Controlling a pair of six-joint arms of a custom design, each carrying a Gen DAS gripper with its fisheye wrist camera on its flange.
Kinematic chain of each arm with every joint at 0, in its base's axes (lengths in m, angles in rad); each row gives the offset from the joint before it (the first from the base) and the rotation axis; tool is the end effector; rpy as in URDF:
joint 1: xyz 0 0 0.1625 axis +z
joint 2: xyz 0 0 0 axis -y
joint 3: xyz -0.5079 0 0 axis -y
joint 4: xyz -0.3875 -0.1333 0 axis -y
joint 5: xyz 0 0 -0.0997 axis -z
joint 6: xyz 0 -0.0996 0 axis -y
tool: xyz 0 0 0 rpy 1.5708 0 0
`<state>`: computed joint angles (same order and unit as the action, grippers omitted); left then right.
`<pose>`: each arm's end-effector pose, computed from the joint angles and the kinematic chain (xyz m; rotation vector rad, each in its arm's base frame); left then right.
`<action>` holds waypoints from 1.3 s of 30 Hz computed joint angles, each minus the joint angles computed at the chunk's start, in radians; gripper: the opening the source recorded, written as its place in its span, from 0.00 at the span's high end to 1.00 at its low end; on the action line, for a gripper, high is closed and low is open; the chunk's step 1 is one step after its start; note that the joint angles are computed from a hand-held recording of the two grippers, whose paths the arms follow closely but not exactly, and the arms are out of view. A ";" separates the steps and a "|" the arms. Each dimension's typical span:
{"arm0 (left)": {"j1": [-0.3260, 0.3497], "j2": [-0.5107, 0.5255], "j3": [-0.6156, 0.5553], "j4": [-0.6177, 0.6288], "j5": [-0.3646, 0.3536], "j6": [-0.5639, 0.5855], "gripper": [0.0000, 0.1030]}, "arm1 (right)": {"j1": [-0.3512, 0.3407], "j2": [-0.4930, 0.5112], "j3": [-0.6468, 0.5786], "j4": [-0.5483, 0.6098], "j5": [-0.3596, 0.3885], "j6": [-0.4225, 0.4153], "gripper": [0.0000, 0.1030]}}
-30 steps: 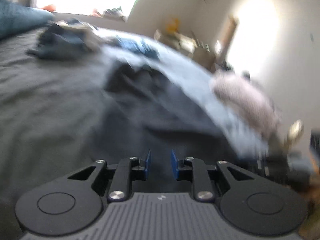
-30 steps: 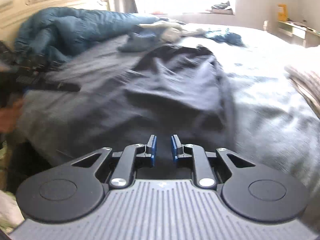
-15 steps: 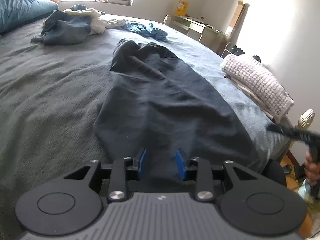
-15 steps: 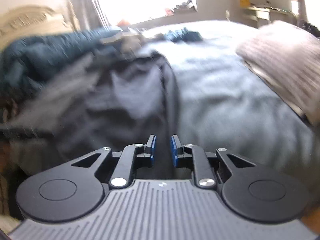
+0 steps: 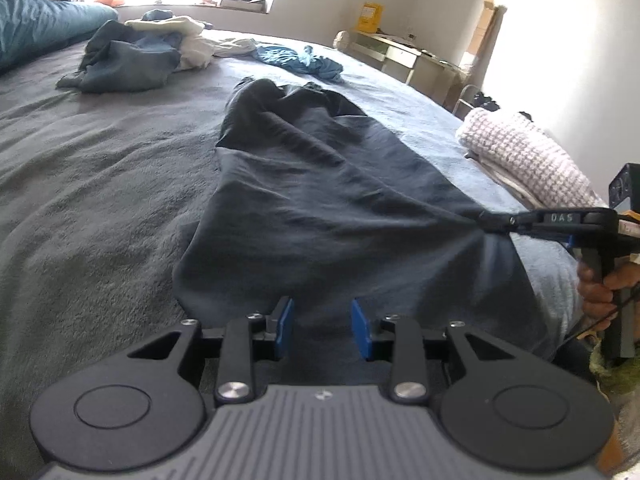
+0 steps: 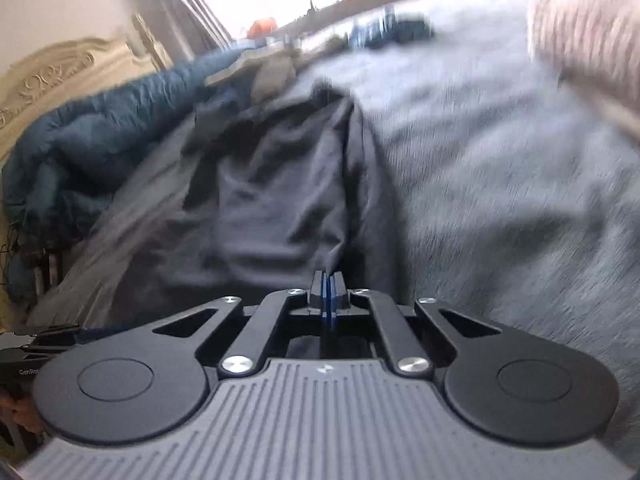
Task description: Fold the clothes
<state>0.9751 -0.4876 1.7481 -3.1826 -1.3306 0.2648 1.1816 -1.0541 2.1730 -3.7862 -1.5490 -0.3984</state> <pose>-0.2594 -0.6625 -0.0251 1.1573 2.6711 -0.5673 -0.0850 -0.5642 0.2987 0.0270 -2.3965 1.3616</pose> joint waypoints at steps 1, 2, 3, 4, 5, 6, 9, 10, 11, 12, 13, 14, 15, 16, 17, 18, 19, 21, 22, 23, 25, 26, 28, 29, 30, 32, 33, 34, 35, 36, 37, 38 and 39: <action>0.002 0.003 -0.006 0.007 -0.002 0.003 0.68 | 0.000 0.006 0.001 -0.023 -0.008 0.000 1.00; 0.005 0.007 -0.014 0.015 -0.004 0.008 0.68 | -0.001 0.013 -0.001 -0.030 -0.024 0.005 1.00; 0.007 0.011 -0.023 0.025 -0.003 0.009 0.68 | -0.003 0.019 -0.004 -0.036 -0.039 0.009 1.00; 0.009 0.015 -0.032 0.036 -0.001 0.007 0.68 | -0.004 0.023 -0.008 -0.030 -0.053 0.015 1.00; 0.010 0.017 -0.038 0.047 -0.002 0.007 0.68 | -0.006 0.026 -0.014 -0.011 -0.066 0.023 0.99; 0.011 0.018 -0.042 0.053 -0.002 0.008 0.68 | -0.005 0.023 -0.017 0.008 -0.075 0.029 0.98; 0.014 0.012 -0.038 0.048 -0.014 0.018 0.67 | 0.008 -0.001 -0.020 0.029 -0.084 0.023 0.95; 0.016 0.009 -0.037 0.049 -0.019 0.020 0.66 | 0.012 -0.012 -0.027 0.036 -0.074 0.017 0.95; 0.018 0.007 -0.036 0.051 -0.021 0.021 0.66 | 0.016 -0.023 -0.034 0.043 -0.064 0.012 0.94; 0.020 0.006 -0.036 0.053 -0.020 0.021 0.65 | 0.020 -0.033 -0.052 0.066 -0.049 0.007 0.93; 0.023 0.006 -0.037 0.058 -0.019 0.017 0.65 | 0.025 -0.037 -0.082 0.103 -0.033 0.003 0.93; 0.026 0.007 -0.037 0.061 -0.018 0.008 0.65 | 0.033 -0.032 -0.120 0.138 -0.026 -0.006 0.91; 0.029 0.006 -0.037 0.062 -0.022 0.000 0.65 | 0.042 -0.020 -0.162 0.172 -0.025 -0.019 0.90; 0.033 0.006 -0.037 0.063 -0.029 -0.007 0.65 | 0.052 -0.003 -0.210 0.208 -0.030 -0.035 0.87; 0.037 0.005 -0.036 0.061 -0.036 -0.013 0.65 | 0.062 0.019 -0.264 0.246 -0.040 -0.053 0.84; 0.039 0.003 -0.036 0.060 -0.043 -0.019 0.65 | 0.071 0.043 -0.324 0.293 -0.056 -0.071 0.82; 0.042 0.002 -0.036 0.060 -0.049 -0.026 0.65 | 0.079 0.070 -0.382 0.335 -0.079 -0.085 0.80; 0.049 0.000 -0.038 0.064 -0.063 -0.041 0.65 | 0.087 0.118 -0.478 0.405 -0.119 -0.096 0.80; 0.053 -0.001 -0.040 0.067 -0.070 -0.045 0.65 | 0.085 0.134 -0.514 0.452 -0.125 -0.092 0.79; 0.056 -0.001 -0.042 0.071 -0.076 -0.046 0.65 | 0.083 0.150 -0.552 0.499 -0.130 -0.088 0.81; 0.060 0.000 -0.046 0.075 -0.085 -0.043 0.65 | 0.087 0.172 -0.587 0.526 -0.165 -0.097 0.99; 0.062 0.000 -0.047 0.078 -0.089 -0.041 0.65 | 0.087 0.174 -0.580 0.497 -0.168 -0.107 0.99; 0.065 0.000 -0.050 0.082 -0.095 -0.039 0.65 | 0.085 0.173 -0.555 0.419 -0.151 -0.114 0.99; 0.066 0.001 -0.052 0.085 -0.098 -0.041 0.65 | 0.084 0.173 -0.550 0.396 -0.146 -0.115 0.99; 0.067 0.001 -0.054 0.089 -0.101 -0.043 0.65 | 0.080 0.174 -0.554 0.400 -0.151 -0.108 0.99; 0.069 0.003 -0.058 0.095 -0.104 -0.044 0.65 | 0.073 0.178 -0.574 0.443 -0.173 -0.080 0.97; 0.069 0.002 -0.058 0.094 -0.105 -0.043 0.65 | 0.069 0.179 -0.587 0.472 -0.179 -0.060 0.96; 0.069 0.002 -0.057 0.093 -0.106 -0.043 0.65 | 0.067 0.176 -0.592 0.488 -0.173 -0.037 0.96; 0.070 0.001 -0.055 0.090 -0.109 -0.042 0.65 | 0.068 0.168 -0.587 0.481 -0.164 -0.024 0.96; 0.071 0.000 -0.053 0.087 -0.113 -0.039 0.65 | 0.074 0.163 -0.582 0.461 -0.160 -0.030 0.95; 0.074 0.000 -0.052 0.086 -0.117 -0.038 0.65 | 0.083 0.161 -0.582 0.439 -0.156 -0.047 0.94; 0.076 -0.001 -0.051 0.085 -0.122 -0.036 0.65 | 0.091 0.160 -0.582 0.417 -0.152 -0.064 0.93; 0.078 -0.001 -0.050 0.084 -0.127 -0.033 0.65 | 0.100 0.158 -0.583 0.397 -0.148 -0.081 0.93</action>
<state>1.0531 -0.4885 1.6977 -3.0986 -1.4575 0.2315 1.2817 -0.8961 1.5897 -3.3897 -1.6972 -0.4797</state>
